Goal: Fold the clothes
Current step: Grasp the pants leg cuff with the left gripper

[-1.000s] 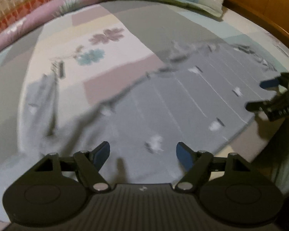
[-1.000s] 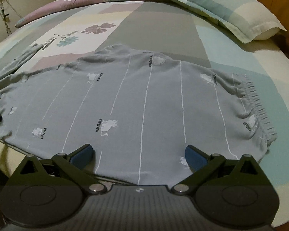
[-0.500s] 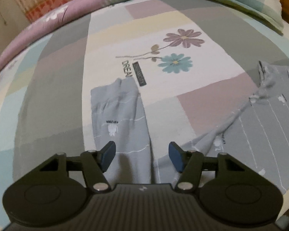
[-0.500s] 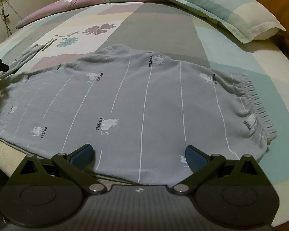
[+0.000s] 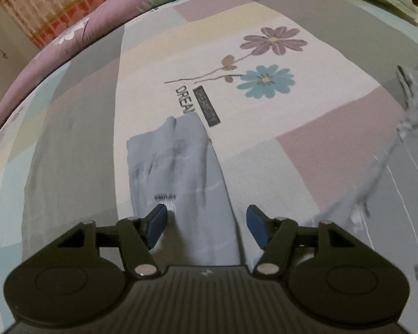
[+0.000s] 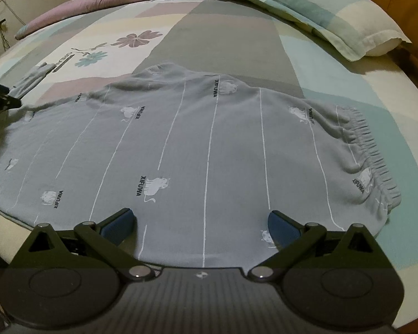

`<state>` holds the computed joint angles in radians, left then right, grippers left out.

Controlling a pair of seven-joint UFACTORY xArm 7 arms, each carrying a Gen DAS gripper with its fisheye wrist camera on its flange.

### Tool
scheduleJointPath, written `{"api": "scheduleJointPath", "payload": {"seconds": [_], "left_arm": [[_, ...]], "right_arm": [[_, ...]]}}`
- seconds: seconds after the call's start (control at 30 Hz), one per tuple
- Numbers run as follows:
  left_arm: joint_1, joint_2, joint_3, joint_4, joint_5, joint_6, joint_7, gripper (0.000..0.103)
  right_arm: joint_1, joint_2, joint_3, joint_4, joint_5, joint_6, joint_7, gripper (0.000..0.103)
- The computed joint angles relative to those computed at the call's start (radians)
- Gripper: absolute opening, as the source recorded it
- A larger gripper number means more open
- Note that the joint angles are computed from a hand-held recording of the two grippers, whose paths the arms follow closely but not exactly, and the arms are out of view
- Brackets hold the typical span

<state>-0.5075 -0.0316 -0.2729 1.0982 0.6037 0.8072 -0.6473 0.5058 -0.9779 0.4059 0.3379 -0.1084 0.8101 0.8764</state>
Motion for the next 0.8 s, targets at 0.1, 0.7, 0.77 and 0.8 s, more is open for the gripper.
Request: {"api": "scheduleJointPath", "payload": {"seconds": [0.1, 0.7, 0.77, 0.8], "left_arm": [[0.000, 0.045, 0.007, 0.046, 0.010, 0.004, -0.003, 0.066], [-0.119, 0.263, 0.082, 0.325, 0.092, 0.226, -0.101, 0.036], [-0.137, 0.297, 0.091, 0.372, 0.100, 0.268, -0.101, 0.036], [-0.145, 0.317, 0.097, 0.400, 0.103, 0.291, -0.098, 0.036]], "right_arm": [[-0.004, 0.002, 0.002, -0.002, -0.005, -0.008, 0.003, 0.103], [0.002, -0.025, 0.008, -0.038, -0.023, -0.056, 0.011, 0.103], [0.003, -0.031, 0.010, -0.045, -0.026, -0.062, 0.014, 0.103], [0.004, -0.035, 0.012, -0.048, -0.028, -0.066, 0.016, 0.103]]}}
